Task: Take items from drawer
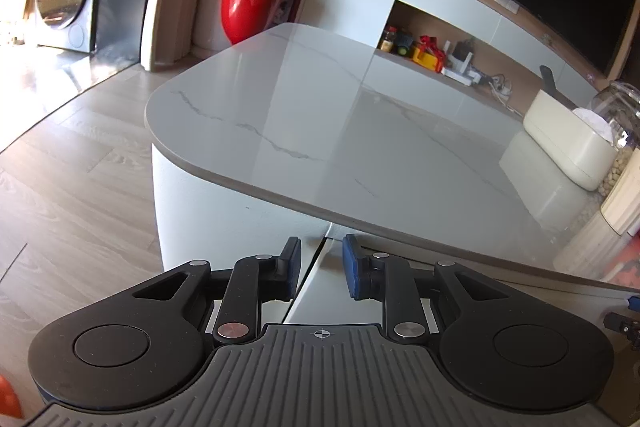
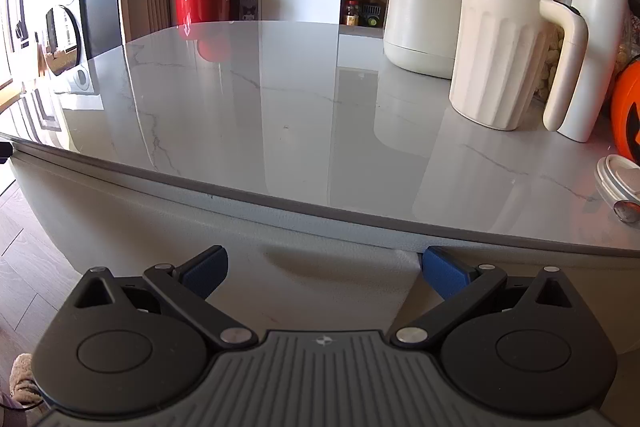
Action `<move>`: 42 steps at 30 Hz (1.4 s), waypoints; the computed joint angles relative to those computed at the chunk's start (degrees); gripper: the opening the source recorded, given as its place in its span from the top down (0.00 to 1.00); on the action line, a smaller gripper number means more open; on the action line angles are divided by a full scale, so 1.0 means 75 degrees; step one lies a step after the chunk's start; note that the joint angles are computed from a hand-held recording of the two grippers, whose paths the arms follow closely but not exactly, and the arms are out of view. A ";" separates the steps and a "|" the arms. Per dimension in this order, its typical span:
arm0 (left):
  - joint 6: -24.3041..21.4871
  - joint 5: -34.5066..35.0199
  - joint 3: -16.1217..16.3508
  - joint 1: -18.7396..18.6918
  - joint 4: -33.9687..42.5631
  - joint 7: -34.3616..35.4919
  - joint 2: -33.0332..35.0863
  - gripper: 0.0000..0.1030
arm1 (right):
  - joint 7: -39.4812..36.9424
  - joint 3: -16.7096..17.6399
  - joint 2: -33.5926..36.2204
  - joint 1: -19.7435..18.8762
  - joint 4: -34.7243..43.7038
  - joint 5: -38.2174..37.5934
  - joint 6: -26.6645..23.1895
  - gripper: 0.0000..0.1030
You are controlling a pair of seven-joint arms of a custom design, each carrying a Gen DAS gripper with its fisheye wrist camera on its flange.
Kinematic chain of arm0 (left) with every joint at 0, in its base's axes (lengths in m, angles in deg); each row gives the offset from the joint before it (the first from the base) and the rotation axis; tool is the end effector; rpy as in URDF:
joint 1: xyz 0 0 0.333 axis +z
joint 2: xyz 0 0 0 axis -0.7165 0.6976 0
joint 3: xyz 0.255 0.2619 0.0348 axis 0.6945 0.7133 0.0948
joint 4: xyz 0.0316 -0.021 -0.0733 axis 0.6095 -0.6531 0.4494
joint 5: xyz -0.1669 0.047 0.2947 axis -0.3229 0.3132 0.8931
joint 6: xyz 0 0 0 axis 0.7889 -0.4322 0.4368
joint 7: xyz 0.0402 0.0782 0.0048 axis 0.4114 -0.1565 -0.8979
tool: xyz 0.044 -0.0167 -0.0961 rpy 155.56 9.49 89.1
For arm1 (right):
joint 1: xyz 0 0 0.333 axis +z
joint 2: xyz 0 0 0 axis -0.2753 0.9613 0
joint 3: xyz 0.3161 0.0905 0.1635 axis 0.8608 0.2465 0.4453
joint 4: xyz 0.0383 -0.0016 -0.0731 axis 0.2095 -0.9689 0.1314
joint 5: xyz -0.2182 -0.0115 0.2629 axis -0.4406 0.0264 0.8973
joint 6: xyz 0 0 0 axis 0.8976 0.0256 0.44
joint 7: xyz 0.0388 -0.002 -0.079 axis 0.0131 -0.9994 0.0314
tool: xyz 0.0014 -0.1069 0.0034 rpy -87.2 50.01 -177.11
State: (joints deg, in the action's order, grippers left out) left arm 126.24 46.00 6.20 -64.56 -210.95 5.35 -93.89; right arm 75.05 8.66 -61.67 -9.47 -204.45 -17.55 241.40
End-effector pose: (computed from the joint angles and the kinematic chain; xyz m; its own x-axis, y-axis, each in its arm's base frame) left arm 0.3691 -0.3070 0.5647 0.4039 -0.8700 0.2828 -0.4516 -0.4585 -0.7654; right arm 0.5518 0.0420 0.5635 0.6504 -0.7580 0.0493 -0.4485 -0.4356 -0.7804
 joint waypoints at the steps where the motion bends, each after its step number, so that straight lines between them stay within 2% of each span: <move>1: 0.0055 0.0002 0.0011 -0.0002 -0.0006 0.0003 0.0000 0.76 | -0.0021 0.0012 -0.0004 0.0014 -0.0021 -0.0027 0.0060 0.00; 4: 0.0071 0.0042 0.0003 -0.0009 -0.0006 0.0058 0.0012 0.76 | 0.0161 0.0045 -0.0013 0.0089 -0.0164 -0.0382 0.0412 0.00; 9: 0.0211 0.0159 0.0053 0.0052 0.0000 -0.0220 0.0035 0.77 | 0.0236 0.0017 0.0039 0.0022 -0.0053 -0.0282 0.0102 0.00; 12: 0.0346 0.0116 0.0086 0.0054 0.0016 -0.0112 0.0049 0.84 | 0.0420 -0.0005 0.0093 -0.0026 0.0066 -0.0240 -0.0096 0.00; 15: 0.0735 0.0098 0.0154 0.0098 -0.0064 -0.0079 0.0009 0.73 | 0.0538 -0.0053 0.0140 -0.0124 0.0213 -0.0292 -0.0467 0.00; 19: 0.0674 0.0032 0.0096 0.0100 -0.0003 0.0170 0.0047 0.69 | 0.0699 -0.0087 0.0201 -0.0241 0.0365 -0.0349 -0.0852 0.00; 31: 0.0718 -0.0250 0.0023 0.0059 -0.0111 0.0368 -0.0110 0.69 | 0.0402 -0.0163 0.0040 -0.0388 0.0237 -0.0387 -0.1273 0.00; 32: 0.0658 -0.0276 -0.0007 0.0057 -0.0101 0.0377 -0.0121 0.70 | 0.0377 -0.0179 0.0026 -0.0400 0.0229 -0.0385 -0.1328 0.00; 33: 0.0389 -0.0250 -0.0101 0.0044 -0.0028 0.0375 -0.0116 0.76 | 0.0386 -0.0190 0.0008 -0.0405 0.0221 -0.0410 -0.1372 0.00; 34: -0.0118 0.0022 -0.0291 0.0014 0.0129 0.0373 -0.0076 0.80 | 0.0417 -0.0187 -0.0001 -0.0392 0.0214 -0.0476 -0.1347 0.00; 36: -0.1254 0.0664 -0.0648 -0.0170 0.0612 0.0549 0.0189 0.79 | 0.0447 -0.0119 -0.0172 -0.0289 0.0003 -0.0403 -0.0916 0.00; 37: -0.1462 0.0796 -0.0656 -0.0287 0.0797 0.0566 0.0325 0.79 | 0.0261 -0.0069 -0.0286 -0.0206 -0.0129 -0.0177 -0.0617 0.00; 39: -0.1553 0.0733 -0.0571 -0.0511 0.1195 0.0315 0.0685 0.79 | -0.0138 0.0045 -0.0524 0.0037 -0.0386 0.0486 -0.0021 0.00; 42: -0.1566 0.0382 -0.0400 -0.0875 0.1714 0.0029 0.1272 0.79 | 0.0569 0.0202 -0.0613 0.0398 -0.0546 0.0436 0.0491 0.00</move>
State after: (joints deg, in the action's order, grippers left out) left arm 114.50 48.87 3.20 -71.12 -198.09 5.57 -84.34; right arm 79.32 10.17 -66.27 -6.48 -208.54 -14.27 245.08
